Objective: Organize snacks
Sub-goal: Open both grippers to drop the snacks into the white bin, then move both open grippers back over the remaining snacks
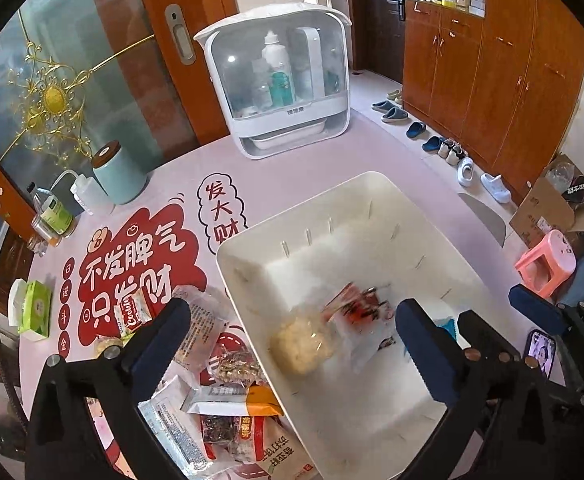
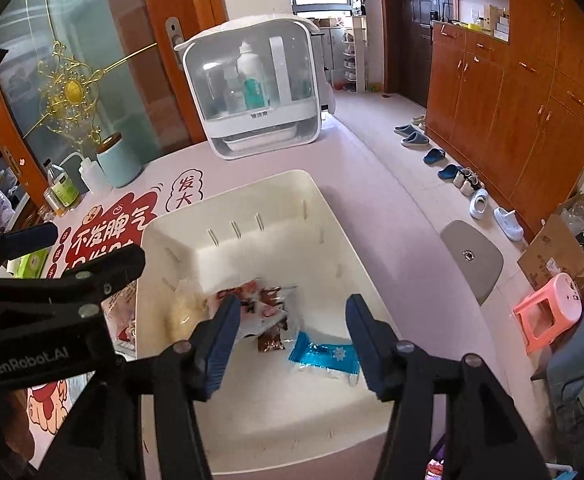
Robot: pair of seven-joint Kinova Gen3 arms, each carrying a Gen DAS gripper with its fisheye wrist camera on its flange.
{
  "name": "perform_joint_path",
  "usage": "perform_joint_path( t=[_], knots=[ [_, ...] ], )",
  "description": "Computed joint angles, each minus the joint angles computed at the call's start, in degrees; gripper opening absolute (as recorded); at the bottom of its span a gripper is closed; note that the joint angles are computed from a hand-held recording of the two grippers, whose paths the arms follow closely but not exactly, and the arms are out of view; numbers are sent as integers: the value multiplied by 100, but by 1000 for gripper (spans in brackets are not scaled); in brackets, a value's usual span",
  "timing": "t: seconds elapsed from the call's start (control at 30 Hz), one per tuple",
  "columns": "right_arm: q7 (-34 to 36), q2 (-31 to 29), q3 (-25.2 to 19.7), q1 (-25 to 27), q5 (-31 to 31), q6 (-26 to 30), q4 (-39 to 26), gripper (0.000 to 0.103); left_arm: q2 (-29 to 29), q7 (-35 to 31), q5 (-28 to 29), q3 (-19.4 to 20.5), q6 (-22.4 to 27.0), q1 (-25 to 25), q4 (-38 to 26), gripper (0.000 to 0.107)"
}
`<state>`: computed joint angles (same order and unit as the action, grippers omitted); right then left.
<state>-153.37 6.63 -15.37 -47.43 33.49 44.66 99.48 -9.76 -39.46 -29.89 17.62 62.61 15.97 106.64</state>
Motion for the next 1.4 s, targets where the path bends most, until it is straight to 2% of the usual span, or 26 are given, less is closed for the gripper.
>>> perform_joint_path(
  t=[0.27, 0.6, 0.93, 1.1, 1.23, 1.4],
  knots=[
    [-217, -68, -33, -27, 76, 50, 59, 56, -273, 38, 143, -19, 75, -113, 99, 102],
    [-530, -139, -181, -171, 282, 178, 55, 56, -849, -128, 322, 190, 277, -452, 284, 102],
    [-863, -92, -382, -586, 734, 499, -214, 56, -1902, -733, 576, 99, 617, -1003, 517, 102],
    [-1038, 48, -435, -949, 1017, 826, -515, 56, -2531, -1347, 721, -365, 767, -1192, 596, 102],
    [-1256, 293, -447, -1394, 1310, 1312, -930, 56, -2988, -2029, 787, -1078, 788, -1220, 634, 102],
    [-1245, 710, -320, -1939, 1348, 1827, -1654, 56, -3424, -2928, 738, -1978, 740, -1240, 647, 102]
  ],
)
